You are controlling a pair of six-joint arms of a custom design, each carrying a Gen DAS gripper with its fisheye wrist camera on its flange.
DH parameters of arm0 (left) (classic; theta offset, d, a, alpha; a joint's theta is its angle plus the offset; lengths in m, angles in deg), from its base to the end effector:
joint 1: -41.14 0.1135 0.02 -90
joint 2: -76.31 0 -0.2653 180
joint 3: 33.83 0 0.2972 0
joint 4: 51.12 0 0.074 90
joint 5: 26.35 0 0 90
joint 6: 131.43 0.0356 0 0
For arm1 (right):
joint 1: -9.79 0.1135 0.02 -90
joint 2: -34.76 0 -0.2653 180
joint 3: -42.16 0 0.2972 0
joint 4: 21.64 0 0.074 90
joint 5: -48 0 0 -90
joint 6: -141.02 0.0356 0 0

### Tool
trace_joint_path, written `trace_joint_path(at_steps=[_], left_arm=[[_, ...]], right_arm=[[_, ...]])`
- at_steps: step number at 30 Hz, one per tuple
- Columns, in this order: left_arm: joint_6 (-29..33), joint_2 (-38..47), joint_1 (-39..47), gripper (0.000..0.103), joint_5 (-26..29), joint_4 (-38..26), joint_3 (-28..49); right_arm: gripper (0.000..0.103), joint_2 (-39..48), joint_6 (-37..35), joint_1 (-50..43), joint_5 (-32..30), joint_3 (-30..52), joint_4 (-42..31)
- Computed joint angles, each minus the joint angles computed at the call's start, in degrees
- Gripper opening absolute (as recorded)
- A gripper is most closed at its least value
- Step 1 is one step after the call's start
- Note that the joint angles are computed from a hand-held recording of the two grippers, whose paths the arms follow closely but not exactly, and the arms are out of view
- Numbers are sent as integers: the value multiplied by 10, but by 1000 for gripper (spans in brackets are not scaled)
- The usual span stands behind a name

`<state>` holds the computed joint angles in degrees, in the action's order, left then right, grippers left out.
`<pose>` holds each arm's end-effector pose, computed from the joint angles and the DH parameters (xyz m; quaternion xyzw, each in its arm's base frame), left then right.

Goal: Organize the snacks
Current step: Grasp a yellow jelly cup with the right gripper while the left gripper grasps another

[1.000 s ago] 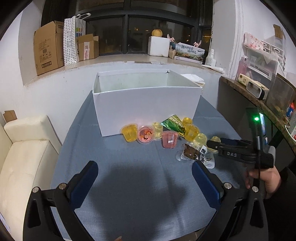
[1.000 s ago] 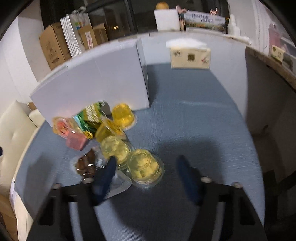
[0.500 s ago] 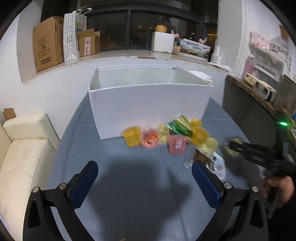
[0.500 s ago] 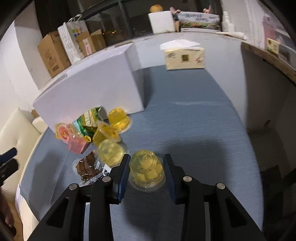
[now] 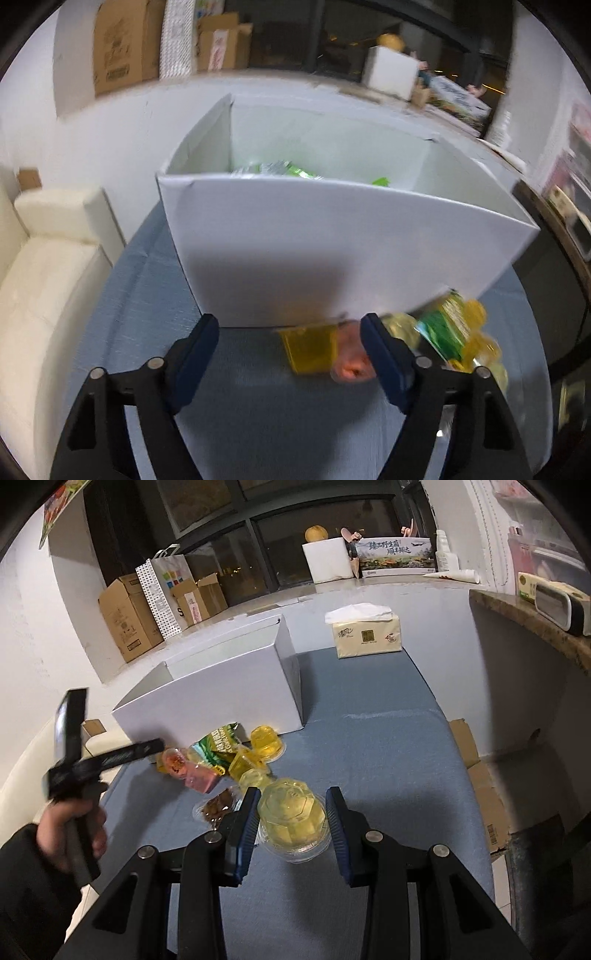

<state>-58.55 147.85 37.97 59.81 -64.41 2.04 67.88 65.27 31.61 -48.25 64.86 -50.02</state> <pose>0.2491 -0.0114 0.1092 -0.1253 0.9277 -0.0308 0.3504 0.1613 0.0688 0.1362 -0.0829 0.8970 0.1803 0.3950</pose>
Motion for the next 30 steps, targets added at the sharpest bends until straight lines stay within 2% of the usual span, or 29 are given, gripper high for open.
trace_joint_path(at_steps=[4,5,6,7,8,9,10,15,16,18,19,20,25,27,29,30], left_arm=[[-28,64,26,80,41,28,20],[-30,74,22,79,37,30,23],[-32,78,19,75,35,36,22],[-36,83,24,66,52,47,18],[-43,86,33,64,78,61,12],[-49,80,30,52,74,62,6],[-47,78,27,49,65,59,6],[-36,50,34,49,82,73,-23],[-35,38,34,49,81,74,-32],[-29,13,32,49,81,72,-48],[-26,4,31,49,80,69,-53],[-24,-11,27,49,75,64,-60],[-14,-97,27,49,80,31,-101],[-9,-125,29,49,84,17,-108],[0,-169,39,49,97,-13,-120],[3,-188,39,49,100,-26,-124]], right_arm=[[39,13,5,6,-7,-5,12],[26,14,6,9,-7,-5,14],[20,14,7,12,-7,-5,12],[19,15,9,17,-5,-4,11],[19,12,11,22,-2,-5,12],[19,9,12,28,-1,-6,13],[19,10,11,35,5,-6,16],[19,18,16,33,17,-12,20],[22,14,16,28,17,-14,17],[49,-8,20,27,25,-23,4],[71,-14,21,26,23,-28,3],[77,-17,20,23,15,-33,5],[77,74,23,62,27,-34,73],[72,132,20,85,40,-29,113],[49,193,18,92,33,-20,150],[48,215,21,93,32,-17,163]])
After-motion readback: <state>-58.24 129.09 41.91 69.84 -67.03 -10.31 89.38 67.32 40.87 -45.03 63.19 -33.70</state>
